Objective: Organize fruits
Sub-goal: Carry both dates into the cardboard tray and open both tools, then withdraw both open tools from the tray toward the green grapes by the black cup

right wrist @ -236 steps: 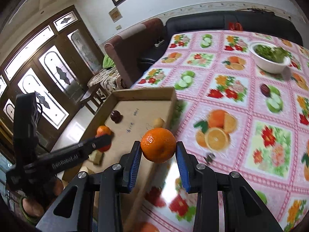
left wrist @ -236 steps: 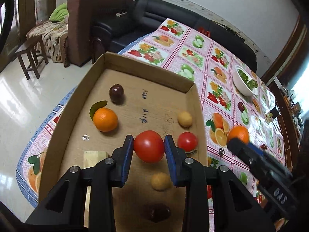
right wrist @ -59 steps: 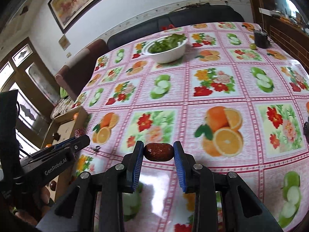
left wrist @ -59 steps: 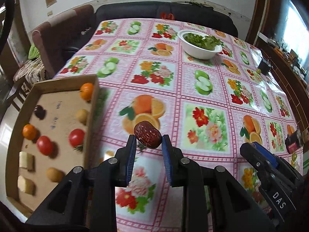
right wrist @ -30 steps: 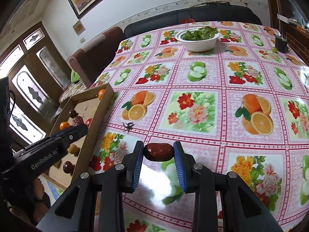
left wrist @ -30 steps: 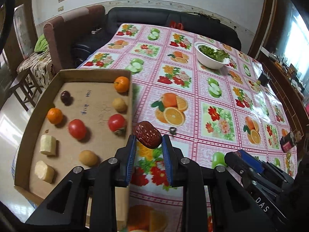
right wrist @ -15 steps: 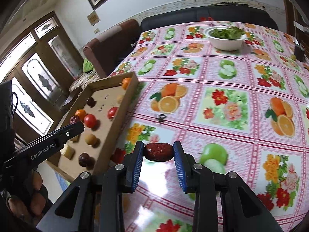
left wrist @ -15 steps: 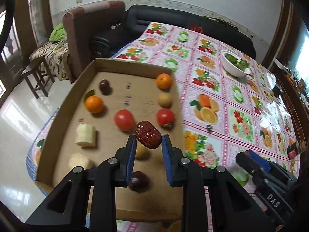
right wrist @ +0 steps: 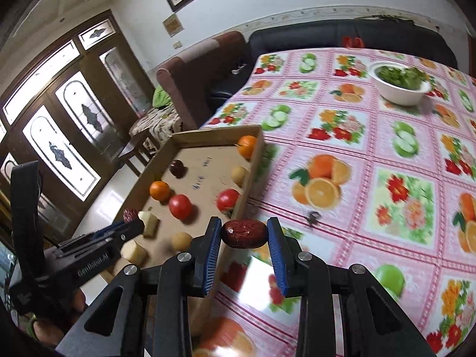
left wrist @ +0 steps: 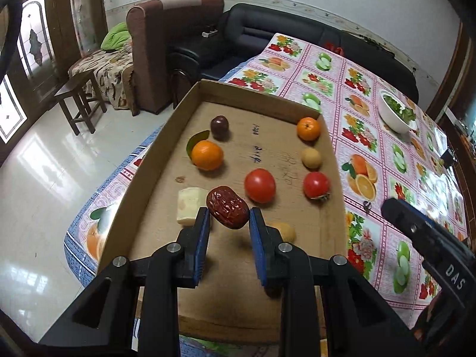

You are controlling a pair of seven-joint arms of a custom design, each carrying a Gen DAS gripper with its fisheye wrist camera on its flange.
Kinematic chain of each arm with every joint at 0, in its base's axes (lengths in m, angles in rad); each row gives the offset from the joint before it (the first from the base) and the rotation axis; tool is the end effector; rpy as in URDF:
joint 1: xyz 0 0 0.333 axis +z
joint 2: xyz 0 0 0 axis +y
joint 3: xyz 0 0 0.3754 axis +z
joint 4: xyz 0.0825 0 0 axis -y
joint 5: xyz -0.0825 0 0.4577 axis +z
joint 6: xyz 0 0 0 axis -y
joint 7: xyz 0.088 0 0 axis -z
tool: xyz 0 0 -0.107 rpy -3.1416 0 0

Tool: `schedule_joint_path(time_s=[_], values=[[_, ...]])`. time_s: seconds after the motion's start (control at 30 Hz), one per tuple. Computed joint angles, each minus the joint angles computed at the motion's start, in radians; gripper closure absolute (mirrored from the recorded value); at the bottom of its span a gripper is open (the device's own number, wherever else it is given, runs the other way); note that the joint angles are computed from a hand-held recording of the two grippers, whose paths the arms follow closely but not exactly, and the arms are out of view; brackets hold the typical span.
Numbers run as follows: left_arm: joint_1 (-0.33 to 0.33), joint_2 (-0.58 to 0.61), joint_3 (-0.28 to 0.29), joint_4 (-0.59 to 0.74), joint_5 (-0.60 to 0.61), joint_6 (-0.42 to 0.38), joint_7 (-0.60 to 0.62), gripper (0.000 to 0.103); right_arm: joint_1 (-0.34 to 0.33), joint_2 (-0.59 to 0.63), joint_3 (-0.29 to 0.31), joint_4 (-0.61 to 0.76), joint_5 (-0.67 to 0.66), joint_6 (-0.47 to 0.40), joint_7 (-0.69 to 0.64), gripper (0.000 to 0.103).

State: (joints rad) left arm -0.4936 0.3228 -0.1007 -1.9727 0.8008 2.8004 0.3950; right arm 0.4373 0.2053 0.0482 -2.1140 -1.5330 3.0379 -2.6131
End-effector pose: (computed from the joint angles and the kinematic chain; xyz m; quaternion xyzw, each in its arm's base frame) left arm 0.5753 -0.4241 0.3615 -0.6379 0.7041 -0.2545 0.1802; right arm 0.5268 0.3633 0.3570 -0.6043 0.6893 -0.1437 0.3729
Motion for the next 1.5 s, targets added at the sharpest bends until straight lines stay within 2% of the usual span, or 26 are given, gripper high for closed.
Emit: schedule_joint_path(time_s=[0.07,0.17,0.2,0.27,0.37,0.47,0.63,1.07,1.17,1.2,1.27,1.4,1.5], values=[[0.011,0.007,-0.009,0.001,-0.022,0.004,0.022,0.079,-0.002,0.028,0.001,0.032,0.020,0.014,-0.031,0.071],[0.019,0.017,-0.019,0.004,-0.063,0.011,0.067,0.079,0.002,0.084,-0.005,0.089,0.134,0.047,-0.167,0.071],[0.020,0.021,-0.022,0.006,-0.077,0.010,0.085,0.079,-0.006,0.106,0.007,0.109,0.212,0.046,-0.256,0.071],[0.021,0.029,-0.028,0.012,-0.110,0.003,0.119,0.079,-0.027,0.145,0.038,0.143,0.335,0.040,-0.398,0.071],[0.004,0.039,-0.015,0.026,-0.118,-0.018,0.136,0.079,-0.096,0.218,0.133,0.215,0.537,-0.001,-0.637,0.071],[0.003,0.049,-0.013,0.033,-0.138,-0.026,0.157,0.078,-0.140,0.283,0.206,0.285,0.671,-0.056,-0.817,0.071],[0.002,0.067,-0.013,0.050,-0.173,-0.037,0.186,0.078,-0.140,0.353,0.232,0.362,0.790,-0.104,-0.972,0.071],[-0.007,0.084,-0.007,0.065,-0.227,-0.058,0.223,0.078,-0.078,0.375,0.171,0.386,0.990,-0.120,-1.144,0.068],[-0.009,0.080,-0.007,0.063,-0.226,-0.063,0.220,0.077,-0.057,0.370,0.146,0.381,1.030,-0.111,-1.165,0.063],[-0.010,0.078,-0.006,0.061,-0.223,-0.061,0.217,0.076,-0.045,0.365,0.132,0.375,1.038,-0.102,-1.166,0.063],[-0.017,0.073,-0.001,0.058,-0.210,-0.062,0.204,0.067,-0.021,0.352,0.103,0.360,1.055,-0.088,-1.168,0.063],[-0.042,0.056,0.021,0.051,-0.142,-0.065,0.142,0.064,0.024,0.323,0.050,0.323,1.091,-0.055,-1.176,0.063],[-0.039,0.042,0.017,0.043,-0.108,-0.057,0.111,0.059,0.067,0.291,-0.004,0.280,1.113,-0.020,-1.169,0.063]])
